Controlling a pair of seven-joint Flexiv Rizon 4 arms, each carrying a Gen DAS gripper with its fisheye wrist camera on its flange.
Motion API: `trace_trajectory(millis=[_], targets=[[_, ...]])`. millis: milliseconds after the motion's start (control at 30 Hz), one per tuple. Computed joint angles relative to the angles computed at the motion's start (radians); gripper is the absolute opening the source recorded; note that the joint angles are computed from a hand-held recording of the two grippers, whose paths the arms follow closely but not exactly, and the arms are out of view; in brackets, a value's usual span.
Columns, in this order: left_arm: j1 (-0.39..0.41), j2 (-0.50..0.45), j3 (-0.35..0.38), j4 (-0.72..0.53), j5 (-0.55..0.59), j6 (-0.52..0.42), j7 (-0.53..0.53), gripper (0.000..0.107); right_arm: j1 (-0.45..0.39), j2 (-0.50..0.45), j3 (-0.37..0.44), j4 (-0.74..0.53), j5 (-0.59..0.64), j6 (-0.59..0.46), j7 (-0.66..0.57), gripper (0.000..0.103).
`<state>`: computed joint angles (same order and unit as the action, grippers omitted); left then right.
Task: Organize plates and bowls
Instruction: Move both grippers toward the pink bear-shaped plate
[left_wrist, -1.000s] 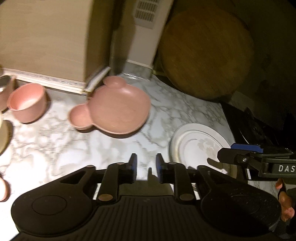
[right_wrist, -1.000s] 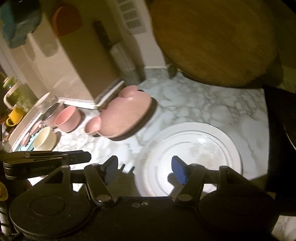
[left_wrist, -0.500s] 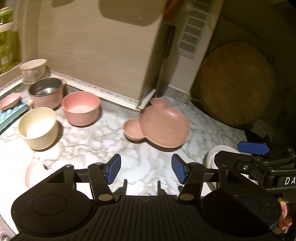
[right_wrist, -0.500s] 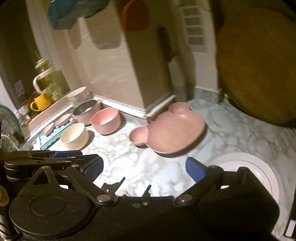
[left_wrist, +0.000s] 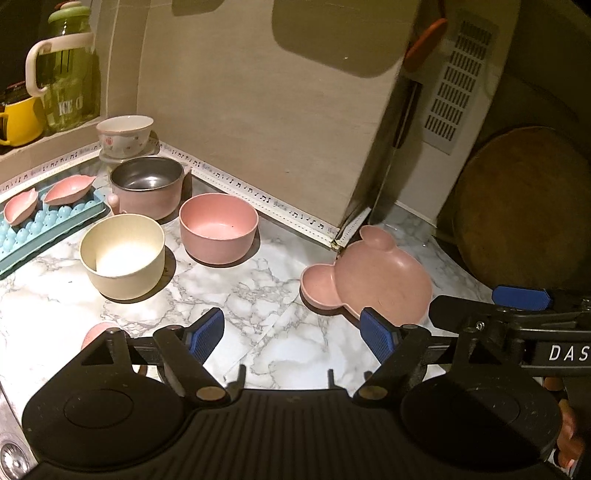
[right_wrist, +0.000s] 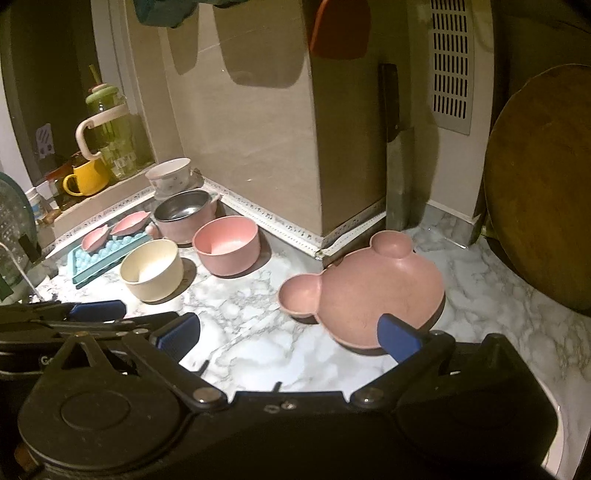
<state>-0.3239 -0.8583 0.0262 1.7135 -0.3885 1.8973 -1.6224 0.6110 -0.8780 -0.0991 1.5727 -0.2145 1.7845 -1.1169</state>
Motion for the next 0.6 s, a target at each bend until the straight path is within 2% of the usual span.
trace_trajectory(millis=[167,367,467,600], targets=[[-0.105,-0.055,0.116,-0.097,-0.091,-0.078,-0.023,0.08,-0.074,-0.032,0.062,-0.066,-0.042,-0.041,-0.016,0.102],[-0.206,-0.156,0.274,-0.262,-0.131,-0.242,-0.126,0.08,-0.174,-0.091,0.144,-0.168,-0.097,-0.097,-0.054,0.102],[-0.215,-0.203,0.31,-0.345,-0.119,-0.322,-0.181,0.08,-0.252,-0.136,0.233,-0.249,-0.129,-0.163,-0.099,0.102],[-0.208,-0.261,0.328,-0.458,-0.095,-0.422,-0.248,0.08,-0.311,-0.204,0.315,-0.376,-0.137,-0.27,-0.183,0.102]])
